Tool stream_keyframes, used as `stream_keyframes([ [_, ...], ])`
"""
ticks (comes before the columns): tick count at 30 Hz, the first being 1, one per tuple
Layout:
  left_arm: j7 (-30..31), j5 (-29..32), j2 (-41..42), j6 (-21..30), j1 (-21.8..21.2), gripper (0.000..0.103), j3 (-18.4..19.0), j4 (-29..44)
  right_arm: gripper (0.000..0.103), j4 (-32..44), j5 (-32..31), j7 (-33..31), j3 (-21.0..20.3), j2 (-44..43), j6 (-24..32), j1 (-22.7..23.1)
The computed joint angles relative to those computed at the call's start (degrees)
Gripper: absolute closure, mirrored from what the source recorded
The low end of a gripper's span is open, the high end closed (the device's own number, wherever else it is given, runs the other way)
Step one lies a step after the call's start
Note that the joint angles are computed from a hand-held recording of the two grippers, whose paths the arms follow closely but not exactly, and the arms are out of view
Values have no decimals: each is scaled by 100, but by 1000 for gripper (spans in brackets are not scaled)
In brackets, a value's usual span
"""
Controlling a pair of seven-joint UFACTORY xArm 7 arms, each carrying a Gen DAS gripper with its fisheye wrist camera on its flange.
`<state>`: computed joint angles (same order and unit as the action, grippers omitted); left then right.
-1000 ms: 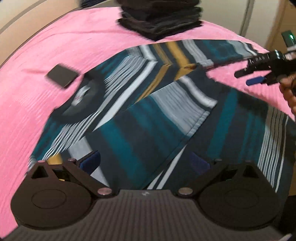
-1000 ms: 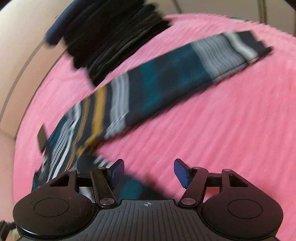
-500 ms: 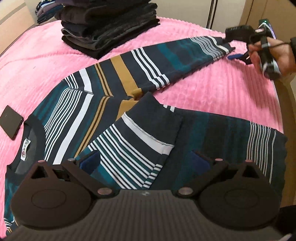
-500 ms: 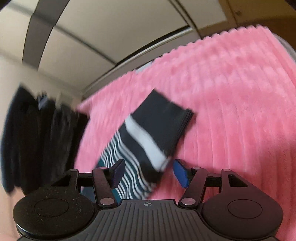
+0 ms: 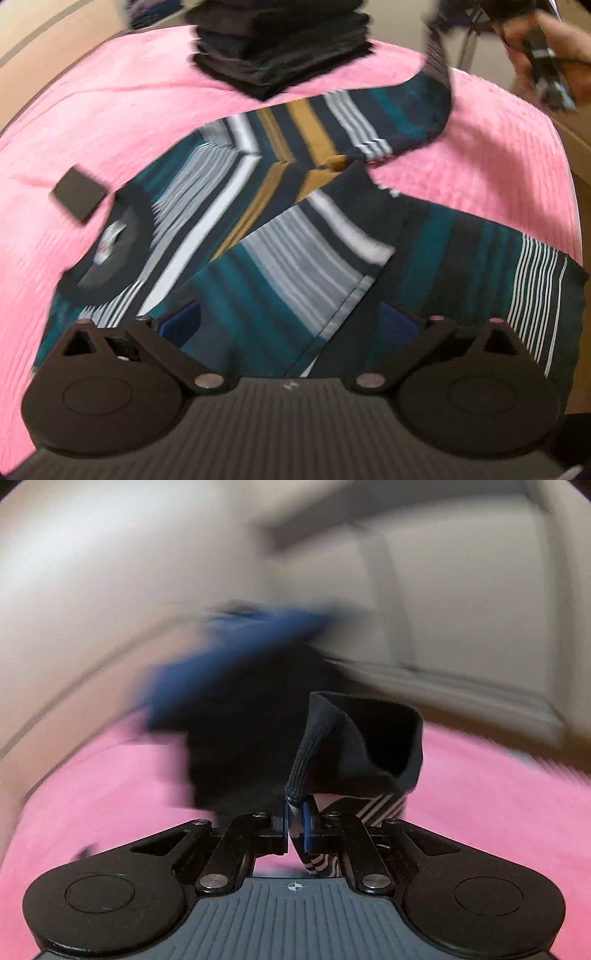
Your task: Fold clothes
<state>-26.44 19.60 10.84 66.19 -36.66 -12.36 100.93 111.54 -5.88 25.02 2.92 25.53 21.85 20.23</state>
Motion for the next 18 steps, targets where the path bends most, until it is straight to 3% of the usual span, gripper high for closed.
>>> stream_keyframes([
  [4, -396, -46, -1251, 68, 277, 2, -22, -1231, 96, 1318, 58, -1407, 897, 782, -82, 771],
  [7, -495, -204, -2254, 303, 593, 2, -61, -2079, 96, 2200, 303, -2356, 1431, 1535, 598, 1395],
  [8, -508, -255, -2570, 382, 693, 2, -60, -2342, 79, 2552, 302, -2645, 1483, 1818, 932, 1648],
  [9, -525, -305, -2885, 468, 793, 2, -51, -2605, 42, 2666, 287, -2808, 1451, 1951, 1160, 1846],
  [10, -537, -352, -3179, 557, 892, 2, -39, -2843, 25, 2551, 298, -2897, 1401, 1966, 1196, 1994],
  [11, -553, -397, -3431, 633, 990, 2, -31, -3046, 18, 2305, 376, -2941, 1381, 1891, 1146, 2063],
  [15, -583, -569, -4200, 684, 1374, 3, 28, -3713, 18, 956, 656, -2722, 1058, 1086, 1077, 2104],
  [18, -407, -627, -4372, 450, 1636, 6, 77, -3981, 18, 96, 645, -2513, 871, 485, 1226, 1983],
])
